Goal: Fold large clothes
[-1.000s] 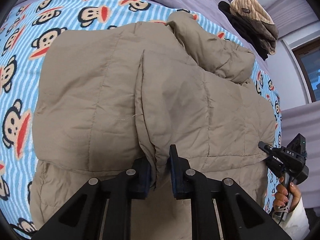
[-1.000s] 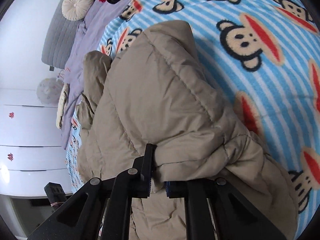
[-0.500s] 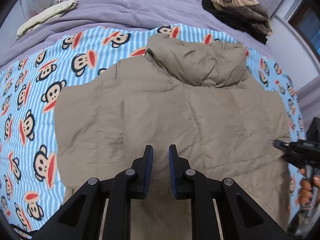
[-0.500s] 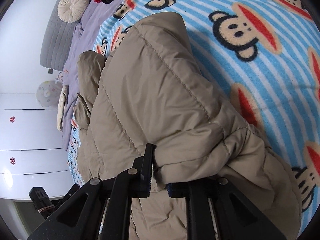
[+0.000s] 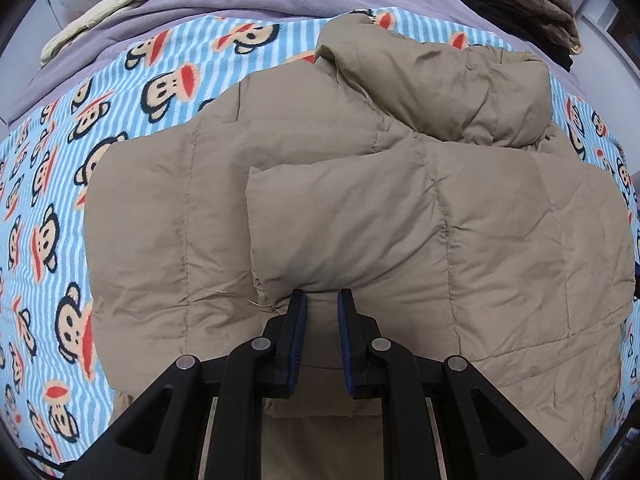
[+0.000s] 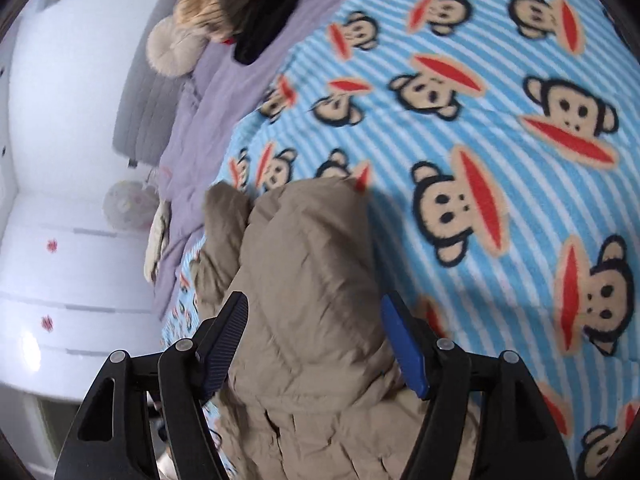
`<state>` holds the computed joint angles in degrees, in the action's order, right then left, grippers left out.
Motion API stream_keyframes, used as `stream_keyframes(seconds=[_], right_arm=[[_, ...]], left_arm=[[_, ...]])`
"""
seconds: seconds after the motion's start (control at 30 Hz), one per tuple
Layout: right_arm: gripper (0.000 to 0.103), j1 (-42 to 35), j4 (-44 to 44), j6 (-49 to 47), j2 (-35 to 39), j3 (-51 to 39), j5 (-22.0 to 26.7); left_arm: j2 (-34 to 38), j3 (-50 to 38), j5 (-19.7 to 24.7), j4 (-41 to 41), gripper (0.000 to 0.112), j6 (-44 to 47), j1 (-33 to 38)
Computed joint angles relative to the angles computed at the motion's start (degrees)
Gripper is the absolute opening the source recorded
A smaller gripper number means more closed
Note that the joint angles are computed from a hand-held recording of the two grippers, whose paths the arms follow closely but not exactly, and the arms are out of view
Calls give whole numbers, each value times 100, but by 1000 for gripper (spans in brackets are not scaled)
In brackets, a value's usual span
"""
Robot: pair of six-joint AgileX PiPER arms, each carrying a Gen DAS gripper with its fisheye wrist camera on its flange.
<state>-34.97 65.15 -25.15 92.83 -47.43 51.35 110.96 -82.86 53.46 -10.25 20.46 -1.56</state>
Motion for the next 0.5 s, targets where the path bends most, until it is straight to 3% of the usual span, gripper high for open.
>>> stream_keyframes(seconds=[0.03, 0.1, 0.13, 0.17, 0.23, 0.37, 0.5], right_arm=[[73, -48, 310, -148, 338, -43, 73], [63, -50, 1104, -626, 1080, -191, 491], [35, 37, 1318, -768, 1246, -301, 591], [20, 176, 1302, -836, 1230, -441, 462], [11, 463, 826, -706, 1071, -804, -13], [10, 848, -772, 209, 1388, -1483, -535], [10, 834, -1314, 855, 1259, -1459, -848]], left_arm=[[18, -31, 21, -3, 18, -10, -10], [52, -76, 45, 35, 18, -30, -27], [68, -90, 45, 51, 18, -34, -34], [82, -103, 45, 56, 18, -35, -37], [110, -122, 45, 49, 18, -48, -46], [121, -103, 43, -66, 18, -12, -59], [117, -68, -32, 113, 18, -161, -205]])
